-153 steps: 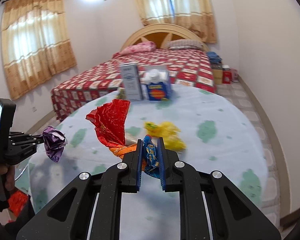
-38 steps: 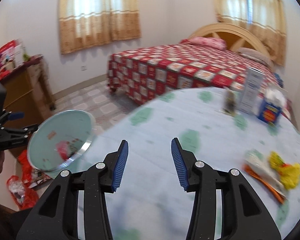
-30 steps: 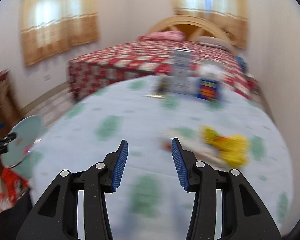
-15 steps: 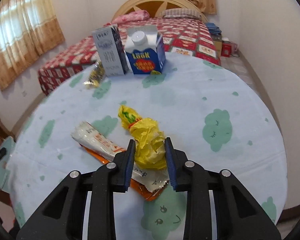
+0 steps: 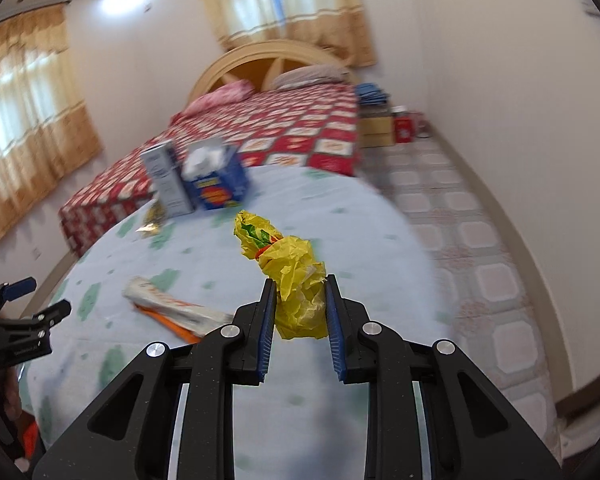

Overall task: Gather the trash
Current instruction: 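Grasp the yellow plastic bag with the right gripper while the left moves to the strip wrapper, then grasp and lift the white-and-orange strip wrapper with the left gripper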

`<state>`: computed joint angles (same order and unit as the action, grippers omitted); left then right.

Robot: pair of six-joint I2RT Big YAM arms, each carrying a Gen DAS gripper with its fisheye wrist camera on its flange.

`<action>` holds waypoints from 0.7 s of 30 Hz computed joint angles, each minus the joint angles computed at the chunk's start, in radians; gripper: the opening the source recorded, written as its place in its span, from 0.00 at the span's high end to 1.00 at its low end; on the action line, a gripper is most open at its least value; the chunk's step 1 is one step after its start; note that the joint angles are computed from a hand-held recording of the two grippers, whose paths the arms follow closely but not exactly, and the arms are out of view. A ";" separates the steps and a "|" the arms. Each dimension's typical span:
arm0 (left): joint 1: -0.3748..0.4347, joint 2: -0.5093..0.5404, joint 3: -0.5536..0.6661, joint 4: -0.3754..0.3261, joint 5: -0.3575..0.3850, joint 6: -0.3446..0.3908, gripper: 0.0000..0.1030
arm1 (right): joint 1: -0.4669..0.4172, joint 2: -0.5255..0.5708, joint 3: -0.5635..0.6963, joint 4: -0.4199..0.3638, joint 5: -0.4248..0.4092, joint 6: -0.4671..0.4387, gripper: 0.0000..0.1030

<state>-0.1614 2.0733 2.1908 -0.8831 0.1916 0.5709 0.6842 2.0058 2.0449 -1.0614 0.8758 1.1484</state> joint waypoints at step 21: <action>-0.143 -0.066 -0.223 0.094 -0.157 0.154 0.05 | 0.078 -0.298 -0.492 -0.094 0.119 0.437 0.76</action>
